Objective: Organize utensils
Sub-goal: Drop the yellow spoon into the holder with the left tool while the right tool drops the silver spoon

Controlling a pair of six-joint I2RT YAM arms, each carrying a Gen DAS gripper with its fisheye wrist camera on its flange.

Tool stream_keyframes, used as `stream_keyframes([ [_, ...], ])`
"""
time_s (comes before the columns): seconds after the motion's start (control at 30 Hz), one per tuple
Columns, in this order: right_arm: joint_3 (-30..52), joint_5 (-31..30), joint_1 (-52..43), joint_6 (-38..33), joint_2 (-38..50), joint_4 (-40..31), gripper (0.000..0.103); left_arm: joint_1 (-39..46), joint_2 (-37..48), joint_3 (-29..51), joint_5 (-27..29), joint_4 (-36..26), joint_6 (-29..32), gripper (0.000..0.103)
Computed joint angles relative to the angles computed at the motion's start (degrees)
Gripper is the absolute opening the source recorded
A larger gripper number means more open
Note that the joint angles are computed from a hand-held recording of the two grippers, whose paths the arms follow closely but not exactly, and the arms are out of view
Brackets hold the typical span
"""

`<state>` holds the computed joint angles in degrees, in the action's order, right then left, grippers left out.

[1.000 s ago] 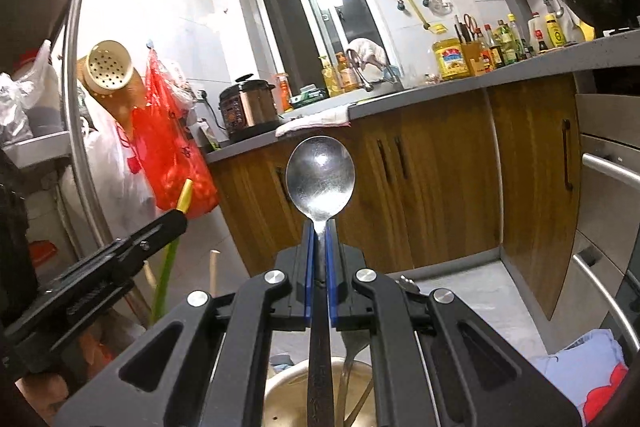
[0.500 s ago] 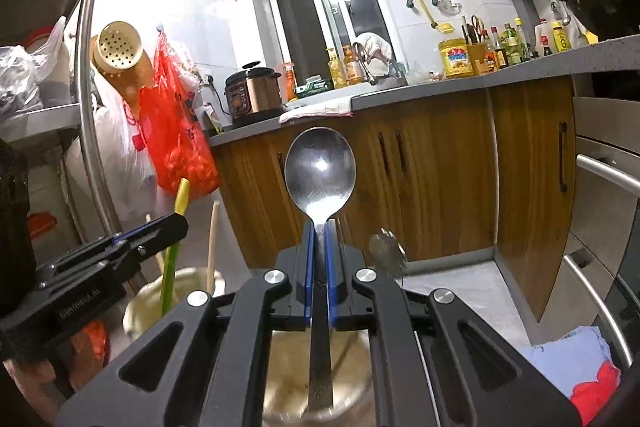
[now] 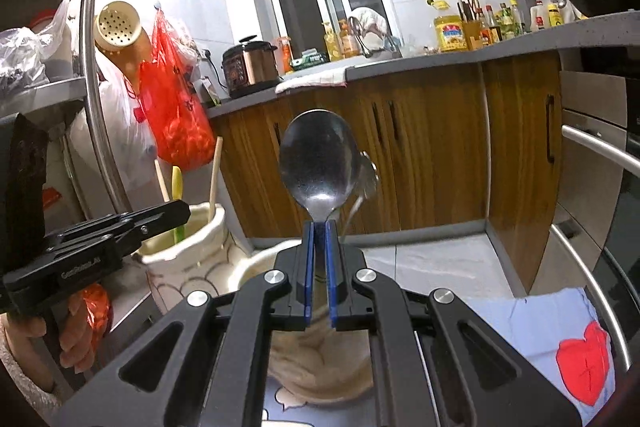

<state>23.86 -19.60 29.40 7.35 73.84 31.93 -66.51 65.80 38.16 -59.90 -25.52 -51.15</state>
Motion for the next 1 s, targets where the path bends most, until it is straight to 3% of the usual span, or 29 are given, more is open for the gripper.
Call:
stream_keyframes([
  [0.57,3.7,1.2,-1.2,2.2,0.2,-7.6,0.006,1.8,1.3,0.9,1.4,0.7,1.4,0.01],
  [0.63,4.5,1.4,-1.0,2.3,0.7,-8.2,0.006,2.1,1.1,0.8,1.7,1.3,1.9,0.014],
  [0.7,4.9,1.5,-0.9,2.4,1.0,-8.6,0.007,2.3,1.3,0.8,1.8,2.0,2.1,0.023],
  [0.9,5.2,1.1,-0.9,2.6,1.4,-8.7,0.008,2.4,1.4,0.6,1.8,3.1,2.8,0.025],
  [0.97,5.4,0.8,-1.0,2.7,1.6,-8.9,0.014,2.2,1.5,0.5,1.7,3.1,2.6,0.026],
  [1.0,5.3,0.6,-1.1,2.7,1.7,-8.7,0.024,2.2,1.5,0.5,1.7,3.1,2.6,0.026],
])
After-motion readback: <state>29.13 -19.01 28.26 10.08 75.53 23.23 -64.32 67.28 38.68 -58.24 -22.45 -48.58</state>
